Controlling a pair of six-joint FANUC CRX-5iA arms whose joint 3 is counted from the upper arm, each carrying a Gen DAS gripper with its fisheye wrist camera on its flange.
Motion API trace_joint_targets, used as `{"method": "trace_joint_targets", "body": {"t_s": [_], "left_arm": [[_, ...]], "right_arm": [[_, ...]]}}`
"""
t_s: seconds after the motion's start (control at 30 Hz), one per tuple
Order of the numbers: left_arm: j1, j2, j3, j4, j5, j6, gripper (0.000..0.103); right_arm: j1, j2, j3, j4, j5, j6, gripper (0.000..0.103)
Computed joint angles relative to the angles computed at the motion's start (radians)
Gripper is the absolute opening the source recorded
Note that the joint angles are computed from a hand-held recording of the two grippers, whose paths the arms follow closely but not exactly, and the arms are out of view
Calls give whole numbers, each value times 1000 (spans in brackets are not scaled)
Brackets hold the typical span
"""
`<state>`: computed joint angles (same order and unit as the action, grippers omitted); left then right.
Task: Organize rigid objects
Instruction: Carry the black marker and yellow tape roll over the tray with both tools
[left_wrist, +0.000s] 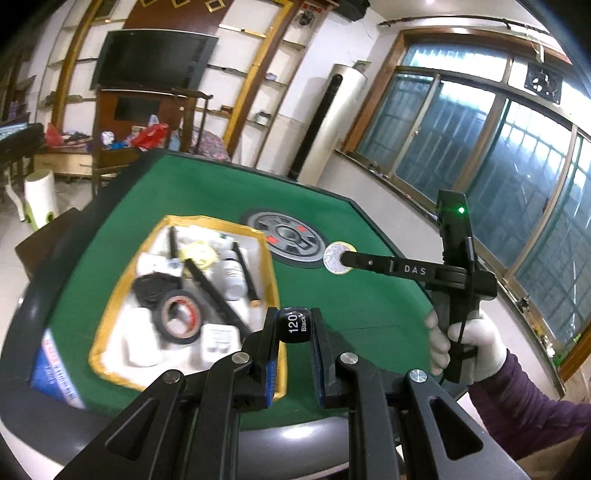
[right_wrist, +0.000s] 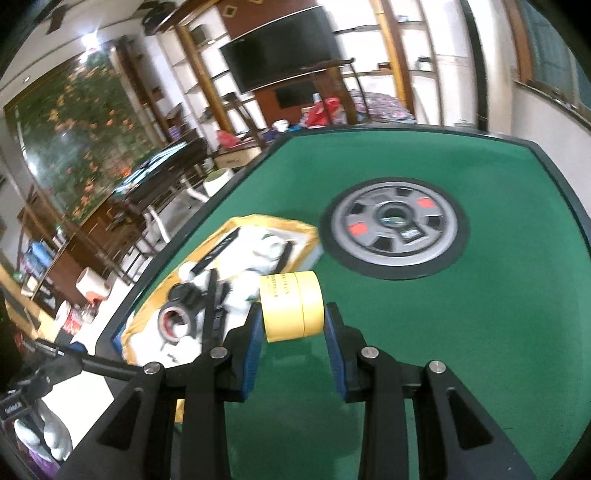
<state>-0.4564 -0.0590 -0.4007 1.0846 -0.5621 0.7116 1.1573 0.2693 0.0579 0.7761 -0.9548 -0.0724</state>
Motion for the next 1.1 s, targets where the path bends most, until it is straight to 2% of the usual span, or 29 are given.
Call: {"method": "trace_joint_targets", "body": {"t_s": [0.2, 0.3, 0.43, 0.5, 0.6, 0.7, 0.9, 1.1], "left_arm": [[62, -45, -53, -2, -33, -10, 14], [104, -41, -53, -37, -87, 20, 14], [161, 0, -1, -126, -199, 95, 14], [188, 38, 55, -186, -265, 139, 14], [210, 94, 142, -279, -325, 223, 14], [212, 140, 212, -357, -343, 295, 14], [197, 214, 303, -382, -353, 321, 15], [171, 305, 421, -430, -365, 377, 15]], "right_arm": [[12, 76, 101, -48, 32, 80, 31], [16, 114, 150, -81, 48, 125, 31], [15, 165, 219, -138, 56, 191, 32], [15, 190, 257, -172, 53, 229, 32], [14, 222, 302, -203, 41, 269, 32], [12, 236, 320, -216, 33, 284, 32], [5, 263, 357, -218, -19, 308, 32], [-23, 330, 466, -285, -99, 378, 32]]}}
